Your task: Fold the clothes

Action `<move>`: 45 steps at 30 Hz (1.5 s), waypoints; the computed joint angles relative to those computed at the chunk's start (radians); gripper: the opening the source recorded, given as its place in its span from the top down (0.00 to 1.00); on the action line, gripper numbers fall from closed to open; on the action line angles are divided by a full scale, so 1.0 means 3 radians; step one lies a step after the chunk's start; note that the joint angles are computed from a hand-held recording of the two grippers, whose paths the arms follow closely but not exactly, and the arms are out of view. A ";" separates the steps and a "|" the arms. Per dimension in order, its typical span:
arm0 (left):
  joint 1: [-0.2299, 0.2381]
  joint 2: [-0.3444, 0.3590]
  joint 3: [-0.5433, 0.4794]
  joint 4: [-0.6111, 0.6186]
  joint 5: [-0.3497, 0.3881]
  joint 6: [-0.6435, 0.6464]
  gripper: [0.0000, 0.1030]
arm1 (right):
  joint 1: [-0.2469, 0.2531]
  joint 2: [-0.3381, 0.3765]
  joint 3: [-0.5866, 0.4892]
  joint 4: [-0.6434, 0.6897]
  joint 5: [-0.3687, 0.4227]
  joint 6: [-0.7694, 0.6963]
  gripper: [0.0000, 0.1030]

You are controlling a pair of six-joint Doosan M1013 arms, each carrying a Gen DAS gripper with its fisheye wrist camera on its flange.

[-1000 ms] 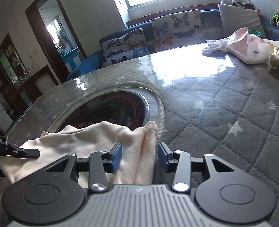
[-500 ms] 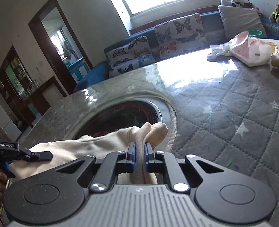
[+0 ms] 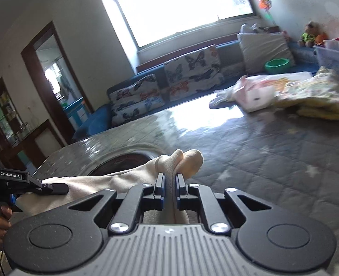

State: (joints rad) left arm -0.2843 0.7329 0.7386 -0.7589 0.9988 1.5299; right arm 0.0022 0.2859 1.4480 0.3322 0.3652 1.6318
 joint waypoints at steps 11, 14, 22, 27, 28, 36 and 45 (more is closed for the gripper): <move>-0.0226 0.0389 -0.0792 -0.0114 0.0488 0.0068 0.84 | -0.0196 -0.0361 0.0334 -0.1385 -0.0173 0.1280 0.92; -0.0292 0.0502 -0.1018 -0.0104 0.0581 0.0050 0.84 | -0.0250 -0.0408 0.0375 -0.1600 -0.0177 0.1467 0.92; -0.0438 0.0768 -0.1558 -0.0043 0.0819 -0.0090 0.84 | -0.0414 -0.0492 0.0452 -0.2256 -0.0148 0.2042 0.94; -0.0489 0.0823 -0.1635 0.0092 0.0952 -0.0165 0.84 | -0.0490 -0.0524 0.0538 -0.2428 -0.0101 0.2306 0.99; -0.0493 0.0816 -0.1607 0.0142 0.0974 -0.0193 0.84 | -0.0501 -0.0523 0.0553 -0.2425 -0.0072 0.2336 0.99; -0.0479 0.0710 -0.1336 0.0463 0.0930 -0.0209 0.80 | -0.0538 -0.0516 0.0668 -0.1764 0.0003 0.1710 0.94; -0.0549 0.0617 -0.1192 0.1134 0.0808 0.0070 0.49 | -0.0470 -0.0494 0.0680 -0.1608 0.0011 0.1375 0.69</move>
